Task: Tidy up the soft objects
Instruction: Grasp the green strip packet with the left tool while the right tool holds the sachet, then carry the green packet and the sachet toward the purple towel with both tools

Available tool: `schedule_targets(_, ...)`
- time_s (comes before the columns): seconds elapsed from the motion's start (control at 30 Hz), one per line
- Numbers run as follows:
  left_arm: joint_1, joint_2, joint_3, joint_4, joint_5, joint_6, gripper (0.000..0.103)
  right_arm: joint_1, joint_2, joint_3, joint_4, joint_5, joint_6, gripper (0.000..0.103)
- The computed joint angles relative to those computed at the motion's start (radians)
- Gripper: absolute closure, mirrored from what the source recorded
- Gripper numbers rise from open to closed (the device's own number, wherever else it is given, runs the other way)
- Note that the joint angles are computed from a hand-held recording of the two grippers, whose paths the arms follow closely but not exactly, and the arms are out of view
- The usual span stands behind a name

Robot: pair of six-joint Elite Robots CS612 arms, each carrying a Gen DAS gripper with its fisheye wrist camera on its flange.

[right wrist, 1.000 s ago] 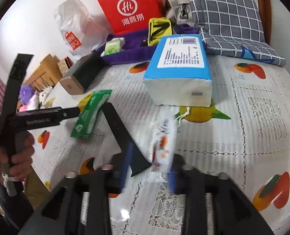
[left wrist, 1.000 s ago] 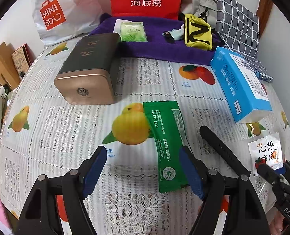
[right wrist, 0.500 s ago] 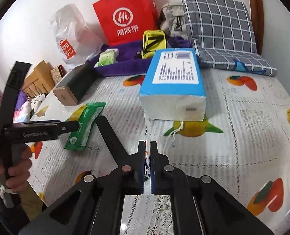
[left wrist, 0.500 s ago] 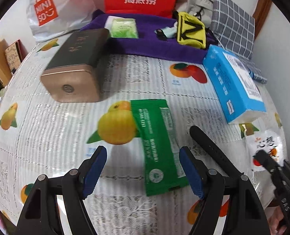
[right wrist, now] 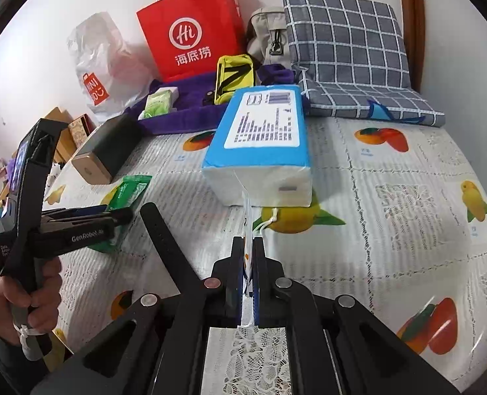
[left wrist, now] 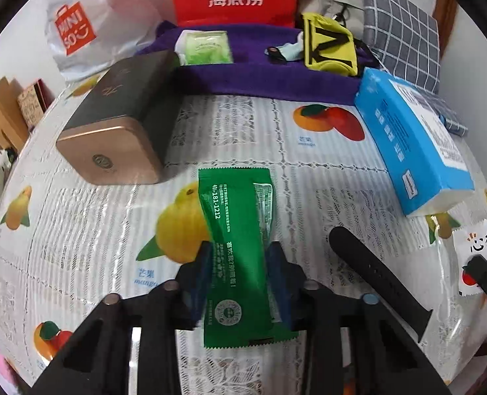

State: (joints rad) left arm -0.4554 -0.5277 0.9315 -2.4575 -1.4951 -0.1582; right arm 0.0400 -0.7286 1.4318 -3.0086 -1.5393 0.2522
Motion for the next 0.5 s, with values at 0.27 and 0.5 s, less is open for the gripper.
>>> schedule_targets(0.27,0.026,-0.026,0.029,-0.025,-0.044,-0.042,0.074,0.011,-0.014,-0.005,-0.004,-0.026,-0.002,0.099)
schedule_targets(0.5,0.039,-0.066,0.074,-0.082,-0.052,-0.057,0.074,0.024,-0.023,-0.027,-0.007,-0.032,-0.018,0.099)
